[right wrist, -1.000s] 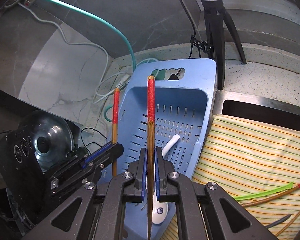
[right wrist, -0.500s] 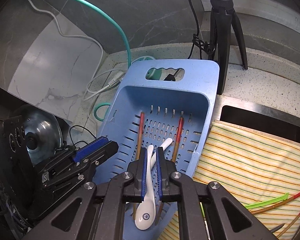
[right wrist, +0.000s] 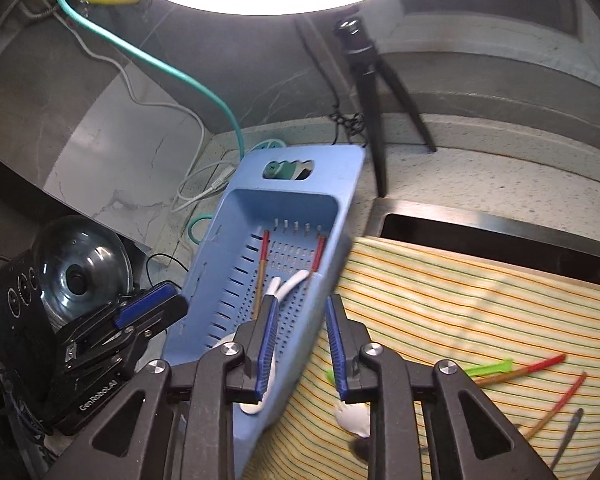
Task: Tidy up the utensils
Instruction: 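Move both tools back over the remaining chopsticks on the cloth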
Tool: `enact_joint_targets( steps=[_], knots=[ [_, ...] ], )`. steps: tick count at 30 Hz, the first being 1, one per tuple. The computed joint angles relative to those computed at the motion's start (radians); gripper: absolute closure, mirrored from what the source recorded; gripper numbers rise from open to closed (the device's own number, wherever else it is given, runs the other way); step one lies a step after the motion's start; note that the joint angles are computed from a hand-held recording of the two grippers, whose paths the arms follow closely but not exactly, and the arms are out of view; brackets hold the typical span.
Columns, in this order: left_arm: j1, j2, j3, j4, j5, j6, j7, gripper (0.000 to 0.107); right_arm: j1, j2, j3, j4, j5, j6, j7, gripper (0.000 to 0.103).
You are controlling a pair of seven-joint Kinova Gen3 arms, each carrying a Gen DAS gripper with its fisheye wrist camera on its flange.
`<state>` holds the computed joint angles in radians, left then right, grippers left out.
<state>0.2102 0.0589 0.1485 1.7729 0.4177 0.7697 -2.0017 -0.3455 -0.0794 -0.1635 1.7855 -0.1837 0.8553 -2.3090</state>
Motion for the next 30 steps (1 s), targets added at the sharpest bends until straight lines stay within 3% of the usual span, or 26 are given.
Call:
enact_joint_targets(
  steps=[4,10,14,16,20,25,30],
  knots=[
    [0.028,-0.044,0.014,0.033,-0.015,0.010,0.011,0.088,0.026,-0.104,0.025,0.071,-0.024,0.022,0.030,0.080],
    [0.094,-0.087,0.043,0.077,-0.039,0.032,0.045,0.088,0.082,-0.259,0.019,0.148,0.025,0.096,0.015,0.080],
    [0.141,-0.097,0.064,0.096,-0.046,0.042,0.075,0.088,0.097,-0.344,0.063,0.195,-0.012,0.153,0.065,0.079],
    [0.166,-0.094,0.080,0.098,-0.062,0.040,0.103,0.088,0.106,-0.371,0.084,0.213,-0.034,0.185,0.089,0.073],
    [0.214,-0.069,0.107,0.086,-0.117,0.038,0.175,0.088,0.122,-0.413,0.125,0.267,-0.105,0.225,0.120,0.073],
    [0.270,-0.017,0.130,0.044,-0.210,0.043,0.250,0.088,0.136,-0.450,0.173,0.365,-0.210,0.205,0.159,0.073],
    [0.304,0.074,0.135,-0.030,-0.270,0.090,0.240,0.088,0.158,-0.439,0.156,0.427,-0.257,0.185,0.165,0.073]
  ],
)
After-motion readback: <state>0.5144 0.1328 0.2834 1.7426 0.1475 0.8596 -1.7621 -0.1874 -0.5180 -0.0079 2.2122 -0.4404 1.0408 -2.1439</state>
